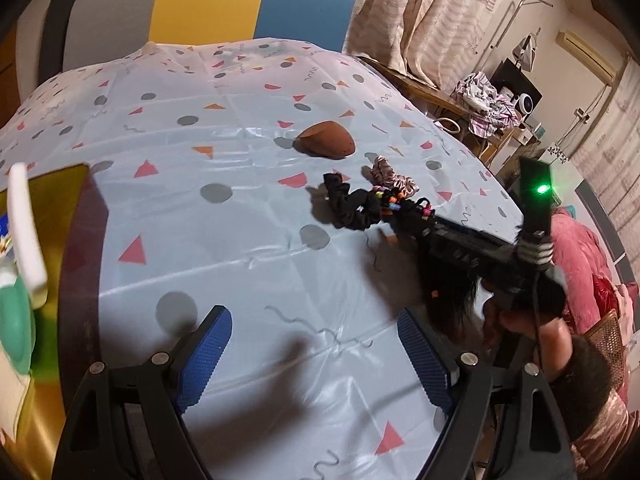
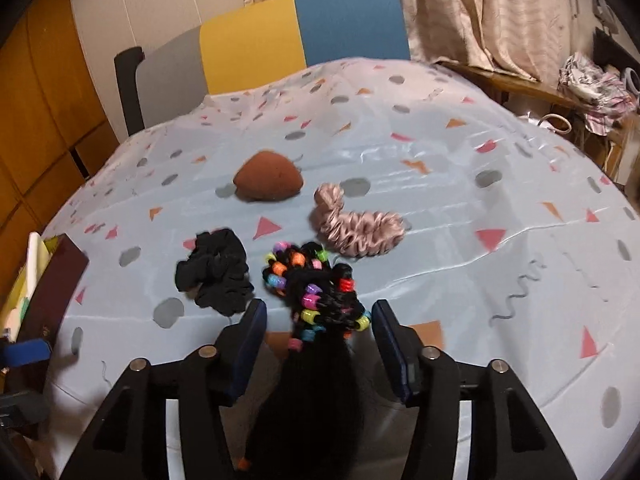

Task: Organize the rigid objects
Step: 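Grasp the black scrunchie with the left tool while the right tool holds the beaded hair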

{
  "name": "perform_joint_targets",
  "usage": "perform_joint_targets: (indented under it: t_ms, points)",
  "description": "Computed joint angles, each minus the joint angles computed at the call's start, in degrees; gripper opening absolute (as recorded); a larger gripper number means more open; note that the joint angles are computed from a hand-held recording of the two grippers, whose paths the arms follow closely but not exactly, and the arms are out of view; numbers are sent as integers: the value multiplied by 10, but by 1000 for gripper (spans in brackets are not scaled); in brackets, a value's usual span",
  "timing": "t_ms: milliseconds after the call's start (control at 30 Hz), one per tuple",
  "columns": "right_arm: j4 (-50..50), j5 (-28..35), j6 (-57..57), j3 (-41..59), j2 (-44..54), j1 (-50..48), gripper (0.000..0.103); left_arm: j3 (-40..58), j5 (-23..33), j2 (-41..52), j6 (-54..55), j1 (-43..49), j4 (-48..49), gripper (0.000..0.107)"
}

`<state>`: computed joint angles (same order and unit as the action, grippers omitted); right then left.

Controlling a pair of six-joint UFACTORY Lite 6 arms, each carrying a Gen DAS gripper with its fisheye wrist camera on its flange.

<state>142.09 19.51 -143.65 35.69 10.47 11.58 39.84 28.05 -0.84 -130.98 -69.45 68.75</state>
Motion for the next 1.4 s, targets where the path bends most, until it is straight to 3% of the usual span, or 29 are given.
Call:
perform_joint_targets:
  t_ms: [67, 233, 433, 600, 733, 800, 867, 900, 933, 1067, 1133, 1400]
  points:
    - [-3, 1, 7, 9, 20, 2, 30, 19, -13, 18, 22, 18, -2, 86]
    - [48, 38, -15, -28, 2, -40, 30, 82, -52, 83, 62, 71, -1, 86]
    - [26, 78, 18, -52, 0, -88, 30, 219, -102, 209, 169, 140, -58, 87]
    - [80, 72, -29, -58, -4, -73, 30, 349, -100, 316, 331, 177, -195, 87]
    - [80, 82, -31, -62, -2, -77, 30, 433, -74, 387, 391, 190, -231, 86]
    - [76, 86, -28, -62, 0, -79, 30, 447, -70, 406, 364, 193, -195, 85]
    - [74, 89, -27, -62, 1, -81, 30, 451, -66, 418, 340, 193, -163, 72]
    - [74, 91, -27, -63, 2, -82, 30, 450, -67, 424, 334, 194, -157, 57]
    - [74, 92, -27, -63, 3, -82, 30, 445, -69, 427, 317, 193, -141, 50]
    - [73, 98, -26, -64, 4, -85, 30, 422, -56, 419, 242, 177, -50, 47]
    - [75, 99, -28, -66, 4, -84, 30, 399, -61, 407, 203, 172, -5, 35]
    - [96, 93, -45, -65, 3, -77, 30, 268, -81, 329, -73, 157, 216, 27]
